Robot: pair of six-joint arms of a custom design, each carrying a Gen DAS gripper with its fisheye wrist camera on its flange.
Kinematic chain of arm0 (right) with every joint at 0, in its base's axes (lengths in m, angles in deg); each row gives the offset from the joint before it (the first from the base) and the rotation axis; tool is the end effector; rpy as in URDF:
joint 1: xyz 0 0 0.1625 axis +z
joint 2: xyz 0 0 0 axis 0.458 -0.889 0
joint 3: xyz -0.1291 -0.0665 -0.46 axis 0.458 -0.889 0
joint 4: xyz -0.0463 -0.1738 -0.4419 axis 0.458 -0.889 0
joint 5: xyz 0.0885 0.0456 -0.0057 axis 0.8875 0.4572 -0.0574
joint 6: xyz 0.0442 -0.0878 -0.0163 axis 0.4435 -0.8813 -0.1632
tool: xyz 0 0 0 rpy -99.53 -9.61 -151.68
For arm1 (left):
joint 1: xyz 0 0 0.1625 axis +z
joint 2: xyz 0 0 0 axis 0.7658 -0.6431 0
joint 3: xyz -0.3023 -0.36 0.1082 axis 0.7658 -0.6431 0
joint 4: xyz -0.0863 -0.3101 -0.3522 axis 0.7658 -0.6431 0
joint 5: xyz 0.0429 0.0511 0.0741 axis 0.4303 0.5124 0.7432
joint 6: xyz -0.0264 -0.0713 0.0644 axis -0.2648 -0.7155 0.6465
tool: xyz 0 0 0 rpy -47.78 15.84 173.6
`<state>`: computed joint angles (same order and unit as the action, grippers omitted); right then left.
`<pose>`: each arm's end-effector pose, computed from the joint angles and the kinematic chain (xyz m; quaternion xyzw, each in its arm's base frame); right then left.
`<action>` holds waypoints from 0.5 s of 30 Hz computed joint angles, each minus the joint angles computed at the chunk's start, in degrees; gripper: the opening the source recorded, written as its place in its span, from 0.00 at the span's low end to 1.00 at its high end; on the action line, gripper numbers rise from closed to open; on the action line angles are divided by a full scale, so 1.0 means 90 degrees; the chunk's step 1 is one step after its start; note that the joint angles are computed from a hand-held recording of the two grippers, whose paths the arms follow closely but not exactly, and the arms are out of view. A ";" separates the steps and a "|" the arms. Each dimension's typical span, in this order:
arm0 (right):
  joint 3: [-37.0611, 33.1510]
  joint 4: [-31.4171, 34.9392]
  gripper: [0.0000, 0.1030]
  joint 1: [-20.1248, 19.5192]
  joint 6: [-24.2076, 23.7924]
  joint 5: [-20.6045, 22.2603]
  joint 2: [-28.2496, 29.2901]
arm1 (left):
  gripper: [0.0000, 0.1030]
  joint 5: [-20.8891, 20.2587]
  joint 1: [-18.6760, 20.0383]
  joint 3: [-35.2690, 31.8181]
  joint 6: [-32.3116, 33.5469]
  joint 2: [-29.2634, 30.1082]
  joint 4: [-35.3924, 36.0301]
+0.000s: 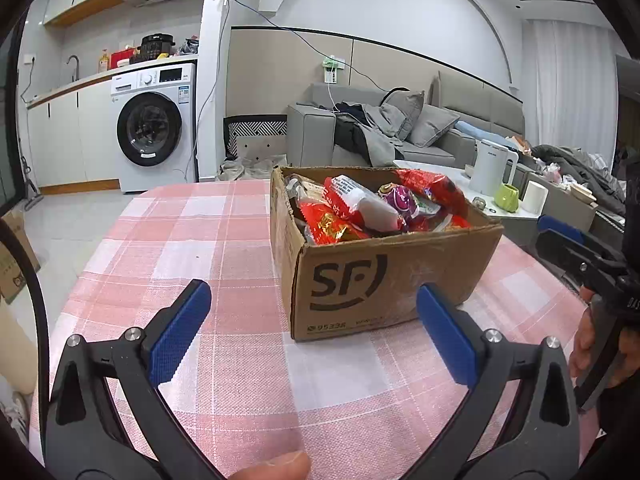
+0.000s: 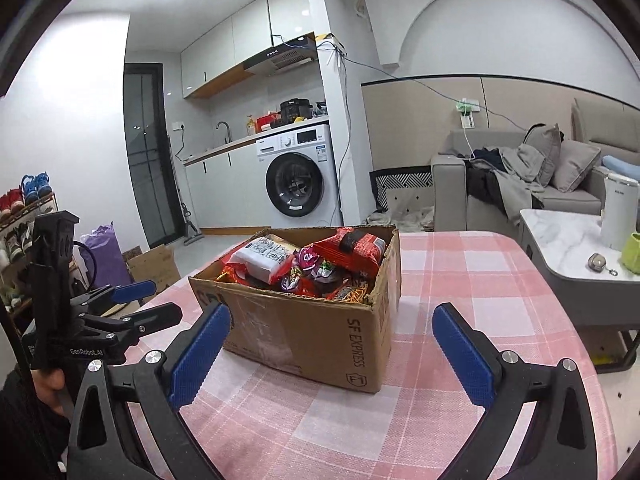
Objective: Organize snacks
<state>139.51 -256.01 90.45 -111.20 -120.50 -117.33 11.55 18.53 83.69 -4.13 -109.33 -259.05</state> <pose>0.2812 -0.3258 0.0812 0.3233 -0.8054 0.4701 0.1603 0.0598 -0.3332 0.4138 0.2734 0.8192 -0.4461 0.2347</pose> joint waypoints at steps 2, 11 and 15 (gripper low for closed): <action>0.0008 -0.0075 1.00 -0.0008 -0.0029 -0.0009 0.0045 | 0.99 0.0006 -0.0019 0.0061 0.0079 0.0010 -0.0134; 0.0034 -0.0391 1.00 -0.0018 -0.0223 -0.0060 0.0278 | 0.99 -0.0004 -0.0022 0.0178 0.0191 0.0121 -0.0581; 0.0045 -0.0522 1.00 -0.0026 -0.0288 -0.0042 0.0347 | 0.99 -0.0047 -0.0024 0.0191 0.0191 0.0106 -0.0626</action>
